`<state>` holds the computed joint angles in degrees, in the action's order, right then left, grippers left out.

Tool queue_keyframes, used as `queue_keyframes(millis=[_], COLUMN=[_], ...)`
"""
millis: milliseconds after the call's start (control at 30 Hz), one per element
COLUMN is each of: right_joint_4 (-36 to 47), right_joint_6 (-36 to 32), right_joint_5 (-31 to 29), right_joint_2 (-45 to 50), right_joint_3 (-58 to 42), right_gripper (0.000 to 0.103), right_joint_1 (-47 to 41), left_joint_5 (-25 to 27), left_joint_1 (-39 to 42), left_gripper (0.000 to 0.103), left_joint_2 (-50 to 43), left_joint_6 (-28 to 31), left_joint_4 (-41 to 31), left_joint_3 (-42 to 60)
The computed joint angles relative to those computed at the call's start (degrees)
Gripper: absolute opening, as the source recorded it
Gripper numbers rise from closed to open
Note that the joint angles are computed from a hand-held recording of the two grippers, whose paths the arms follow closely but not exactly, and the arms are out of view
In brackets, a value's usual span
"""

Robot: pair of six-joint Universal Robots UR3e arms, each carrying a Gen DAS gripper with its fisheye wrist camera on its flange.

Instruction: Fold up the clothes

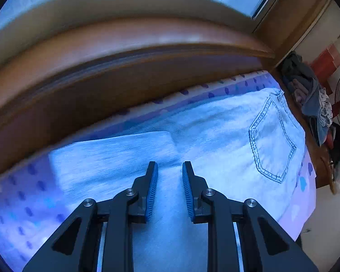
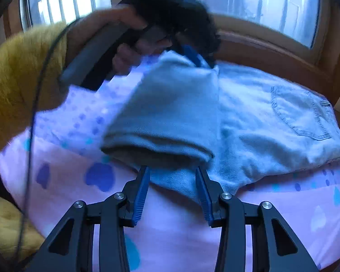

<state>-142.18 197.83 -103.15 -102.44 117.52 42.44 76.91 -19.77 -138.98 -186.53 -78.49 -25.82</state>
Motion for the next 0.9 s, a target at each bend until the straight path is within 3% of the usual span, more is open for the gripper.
queue_keyframes(millis=[67, 167, 333, 500, 633, 667, 733, 800, 900], right_joint_4=[0.4, -0.5, 0.6, 7.2, 6.7, 6.6, 6.8, 3.6, -1.9], right_joint_6=[1.8, 2.6, 1.6, 4.2, 4.4, 4.8, 6.1, 5.6, 3.6], right_joint_5=[-4.4, -9.9, -13.8, -20.4, -23.3, -22.8, -22.5, -19.1, -12.5], right_joint_2=[1.0, 5.5, 18.6, 31.6, 34.7, 34.0, 32.4, 28.2, 20.4], right_joint_3=[-3.0, -8.8, -20.1, -30.3, -30.3, -29.8, -28.2, -23.7, -16.2], right_gripper=[0.048, 0.071, 0.072, 0.072, 0.072, 0.07, 0.051, 0.037, 0.025], right_joint_1=[3.3, 7.8, 12.7, 15.6, 16.4, 16.1, 15.3, 13.5, 9.9], left_joint_5=[1.0, 0.6, -8.9, -15.7, -18.6, -18.9, -19.1, -18.7, -15.2], left_joint_1=[0.9, 3.8, 10.8, 13.2, 13.8, 13.8, 13.6, 12.9, 11.0], left_gripper=[0.024, 0.034, 0.038, 0.039, 0.042, 0.042, 0.041, 0.032, 0.025], left_joint_2=[7.1, 17.6, 27.2, 26.9, 26.0, 25.7, 25.3, 25.0, 25.0], left_joint_6=[1.2, 1.6, 1.4, -1.5, -4.1, -4.7, -6.0, -7.3, -9.2], left_joint_4=[3.9, 10.1, 15.8, 21.9, 26.4, 27.2, 29.1, 29.8, 28.9], left_joint_3=[-9.9, -26.0, -44.8, -53.1, -56.3, -56.6, -57.1, -56.8, -54.4])
